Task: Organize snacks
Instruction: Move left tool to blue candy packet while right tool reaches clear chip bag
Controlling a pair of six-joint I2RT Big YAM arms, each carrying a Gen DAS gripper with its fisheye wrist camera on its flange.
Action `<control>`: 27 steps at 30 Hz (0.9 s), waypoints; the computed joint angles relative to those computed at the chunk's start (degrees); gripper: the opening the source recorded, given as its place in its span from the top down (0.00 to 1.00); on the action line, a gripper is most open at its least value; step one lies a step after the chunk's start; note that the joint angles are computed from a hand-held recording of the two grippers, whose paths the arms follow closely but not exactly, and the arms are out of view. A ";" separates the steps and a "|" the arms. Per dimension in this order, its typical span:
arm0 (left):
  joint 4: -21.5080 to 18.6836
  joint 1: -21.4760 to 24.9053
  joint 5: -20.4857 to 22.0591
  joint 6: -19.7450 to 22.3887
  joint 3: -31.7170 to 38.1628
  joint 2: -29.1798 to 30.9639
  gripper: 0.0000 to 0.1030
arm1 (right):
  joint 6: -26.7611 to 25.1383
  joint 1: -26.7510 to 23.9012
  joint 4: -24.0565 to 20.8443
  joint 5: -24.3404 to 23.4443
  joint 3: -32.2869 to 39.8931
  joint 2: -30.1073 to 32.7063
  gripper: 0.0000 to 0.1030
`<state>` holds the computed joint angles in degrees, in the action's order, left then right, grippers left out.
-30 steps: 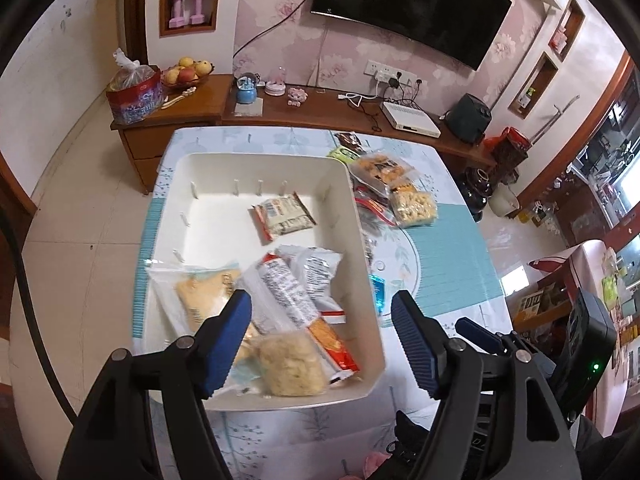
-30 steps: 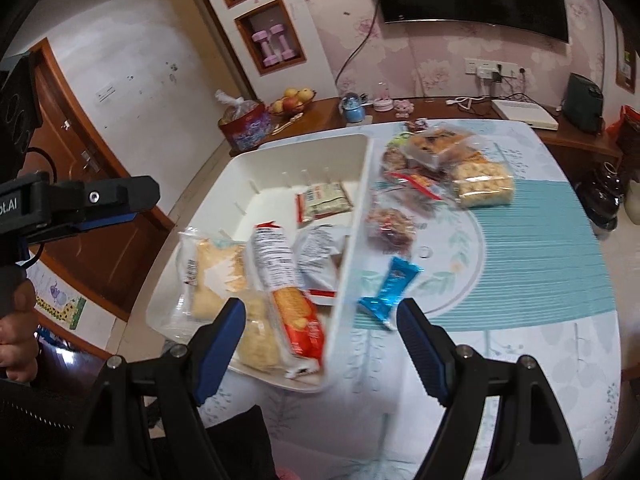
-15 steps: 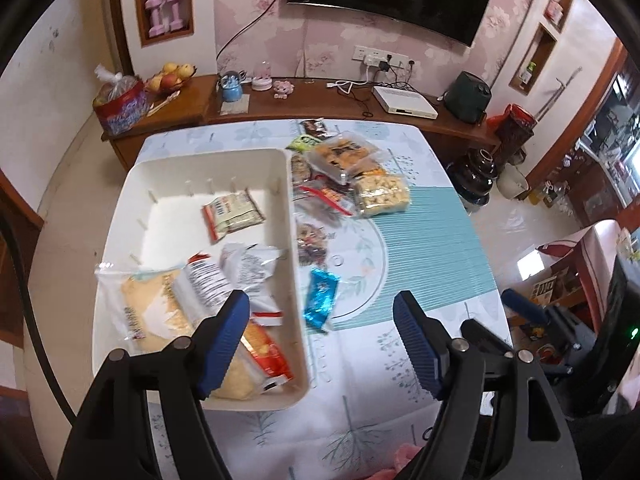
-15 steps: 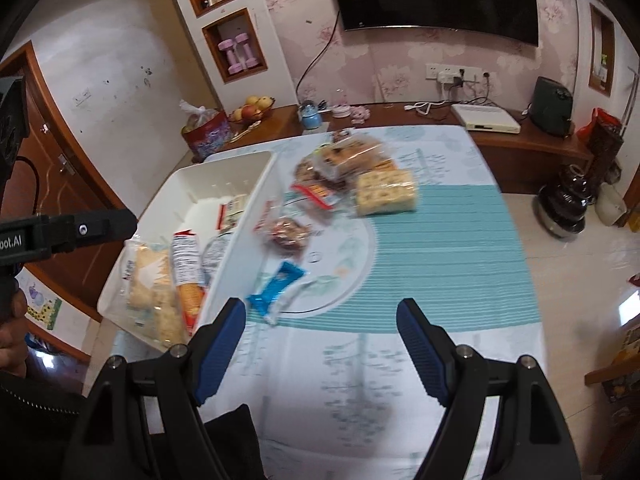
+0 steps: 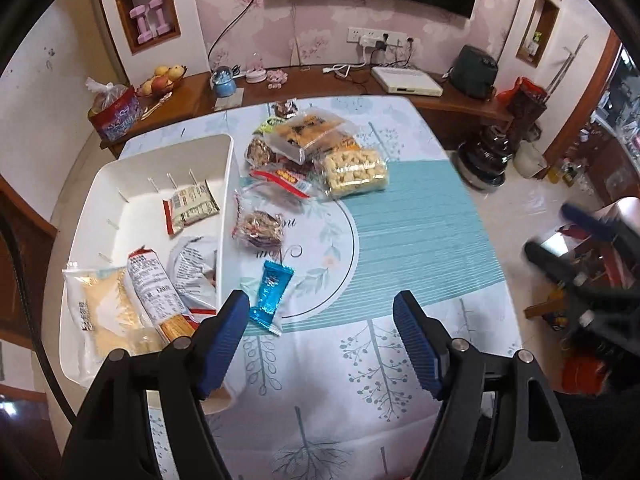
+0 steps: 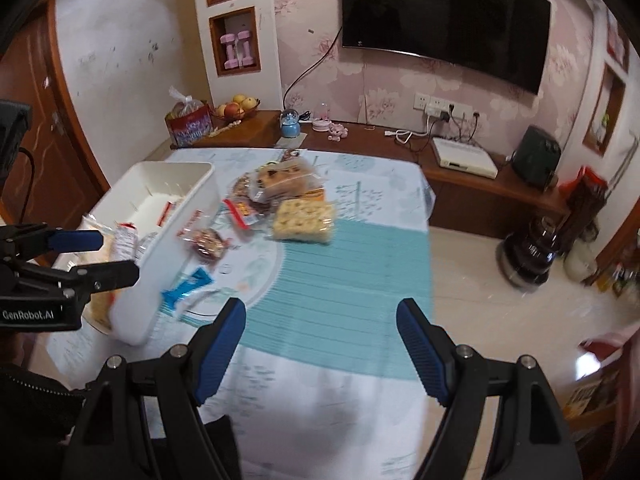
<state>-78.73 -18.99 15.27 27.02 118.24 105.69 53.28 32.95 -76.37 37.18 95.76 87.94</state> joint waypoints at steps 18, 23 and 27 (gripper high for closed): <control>8.37 -6.12 -14.19 -5.14 -8.64 1.06 0.29 | -40.14 -11.44 7.56 -5.70 0.75 -1.07 0.24; 6.87 -6.87 -15.85 -7.80 -6.68 3.65 0.29 | -51.94 -14.04 10.13 -10.14 3.23 2.12 0.24; 5.18 -7.79 -18.78 -9.48 -3.27 6.78 0.29 | -59.80 -15.55 13.41 -14.07 4.15 4.57 0.24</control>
<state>-73.55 -26.78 -3.51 17.54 114.97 112.46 -6.53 17.41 -62.96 23.11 99.91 92.51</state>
